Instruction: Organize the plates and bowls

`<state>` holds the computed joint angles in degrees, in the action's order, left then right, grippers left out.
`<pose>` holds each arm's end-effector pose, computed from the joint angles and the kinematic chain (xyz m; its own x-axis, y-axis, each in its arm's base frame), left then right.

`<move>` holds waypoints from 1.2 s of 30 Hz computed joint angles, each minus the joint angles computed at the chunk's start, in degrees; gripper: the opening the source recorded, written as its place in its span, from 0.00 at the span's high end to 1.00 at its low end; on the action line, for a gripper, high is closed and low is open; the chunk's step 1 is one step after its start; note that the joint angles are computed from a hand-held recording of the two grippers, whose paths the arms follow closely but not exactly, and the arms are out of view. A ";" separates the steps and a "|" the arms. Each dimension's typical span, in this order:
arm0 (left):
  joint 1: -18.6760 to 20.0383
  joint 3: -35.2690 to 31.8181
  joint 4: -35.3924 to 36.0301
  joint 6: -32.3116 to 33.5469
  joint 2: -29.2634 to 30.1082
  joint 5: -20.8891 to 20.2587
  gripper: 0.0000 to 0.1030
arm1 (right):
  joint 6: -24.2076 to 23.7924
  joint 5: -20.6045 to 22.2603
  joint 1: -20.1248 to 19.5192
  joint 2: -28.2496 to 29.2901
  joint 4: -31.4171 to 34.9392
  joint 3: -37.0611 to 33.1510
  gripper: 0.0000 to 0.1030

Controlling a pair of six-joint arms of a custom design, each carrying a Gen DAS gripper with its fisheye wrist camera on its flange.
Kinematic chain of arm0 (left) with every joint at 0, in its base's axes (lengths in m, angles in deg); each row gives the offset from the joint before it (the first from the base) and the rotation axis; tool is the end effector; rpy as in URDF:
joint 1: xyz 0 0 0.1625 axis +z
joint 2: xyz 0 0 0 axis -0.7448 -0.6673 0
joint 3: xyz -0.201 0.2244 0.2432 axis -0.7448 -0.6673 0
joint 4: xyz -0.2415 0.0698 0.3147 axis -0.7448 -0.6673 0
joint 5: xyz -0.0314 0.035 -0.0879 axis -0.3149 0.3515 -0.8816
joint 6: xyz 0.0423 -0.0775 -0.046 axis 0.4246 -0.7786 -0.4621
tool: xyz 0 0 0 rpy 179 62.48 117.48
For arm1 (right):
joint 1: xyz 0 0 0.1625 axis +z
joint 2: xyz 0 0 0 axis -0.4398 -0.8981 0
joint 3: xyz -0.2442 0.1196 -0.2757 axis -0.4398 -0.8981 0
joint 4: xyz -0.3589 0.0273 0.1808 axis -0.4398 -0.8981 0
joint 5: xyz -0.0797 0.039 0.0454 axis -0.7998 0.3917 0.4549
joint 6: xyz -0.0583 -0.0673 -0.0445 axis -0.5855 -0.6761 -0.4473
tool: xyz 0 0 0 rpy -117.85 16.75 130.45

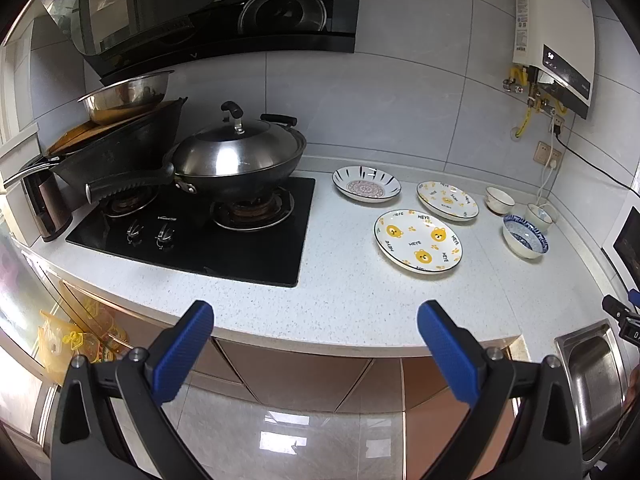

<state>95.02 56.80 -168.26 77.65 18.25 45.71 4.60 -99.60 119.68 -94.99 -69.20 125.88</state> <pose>-0.4118 -0.7574 0.1805 -0.7465 -0.0137 -0.6653 0.5130 0.6249 -0.5885 0.1160 -0.7360 0.4996 -0.6346 0.1855 0.7502 -0.4938 0.6494 -0.5783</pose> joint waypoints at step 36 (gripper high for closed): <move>0.02 2.74 -0.27 -1.31 -1.58 0.44 0.00 | -0.52 1.59 -0.55 0.13 1.30 -0.58 0.01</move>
<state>95.03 59.54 -168.53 76.34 16.66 46.15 4.08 -98.01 119.13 -94.86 -67.89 125.30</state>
